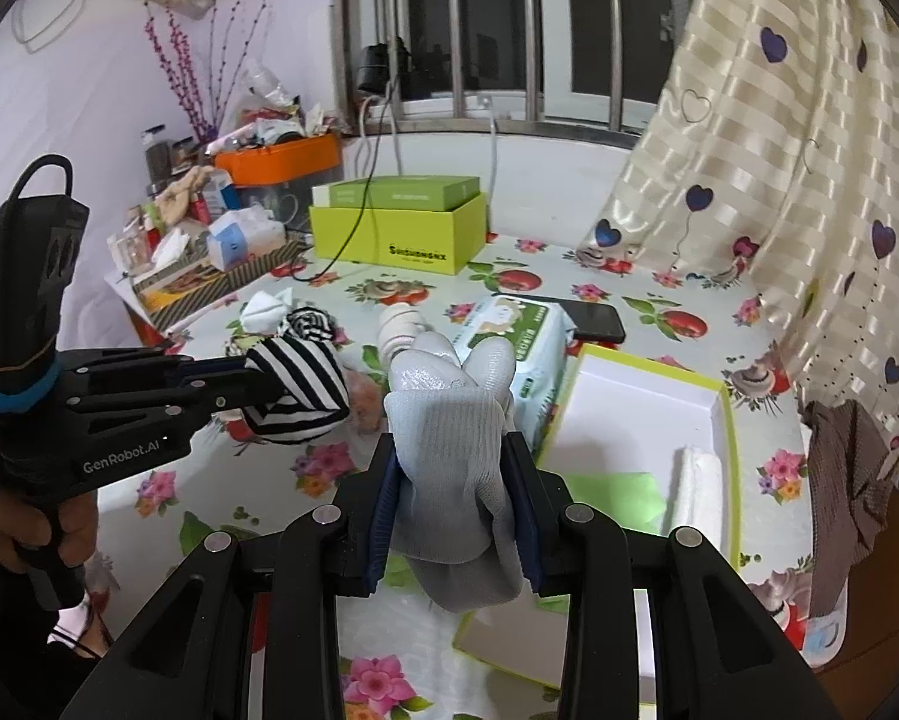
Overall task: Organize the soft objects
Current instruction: 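Carry the striped sock with left while right carries the grey glove toward the white box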
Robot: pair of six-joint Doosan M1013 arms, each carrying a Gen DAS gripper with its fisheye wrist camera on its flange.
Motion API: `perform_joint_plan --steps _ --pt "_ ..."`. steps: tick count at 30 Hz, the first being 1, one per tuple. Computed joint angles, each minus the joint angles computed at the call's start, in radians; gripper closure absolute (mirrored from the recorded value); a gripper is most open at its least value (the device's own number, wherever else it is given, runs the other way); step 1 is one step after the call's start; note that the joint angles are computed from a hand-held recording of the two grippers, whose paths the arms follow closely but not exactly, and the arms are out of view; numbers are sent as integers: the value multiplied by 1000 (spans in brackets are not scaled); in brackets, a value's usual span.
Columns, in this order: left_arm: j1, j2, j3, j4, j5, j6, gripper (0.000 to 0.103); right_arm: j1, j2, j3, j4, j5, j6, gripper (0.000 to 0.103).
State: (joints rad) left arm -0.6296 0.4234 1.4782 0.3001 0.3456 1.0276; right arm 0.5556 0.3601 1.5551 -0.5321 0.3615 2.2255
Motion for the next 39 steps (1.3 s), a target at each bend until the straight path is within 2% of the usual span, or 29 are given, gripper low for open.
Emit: perform_joint_plan --steps 23,39 --pt "-23 20 -44 -79 5 113 89 -21 -28 42 -128 7 156 70" --pt "-40 44 -93 -136 22 212 89 -66 -55 101 -213 20 316 70"
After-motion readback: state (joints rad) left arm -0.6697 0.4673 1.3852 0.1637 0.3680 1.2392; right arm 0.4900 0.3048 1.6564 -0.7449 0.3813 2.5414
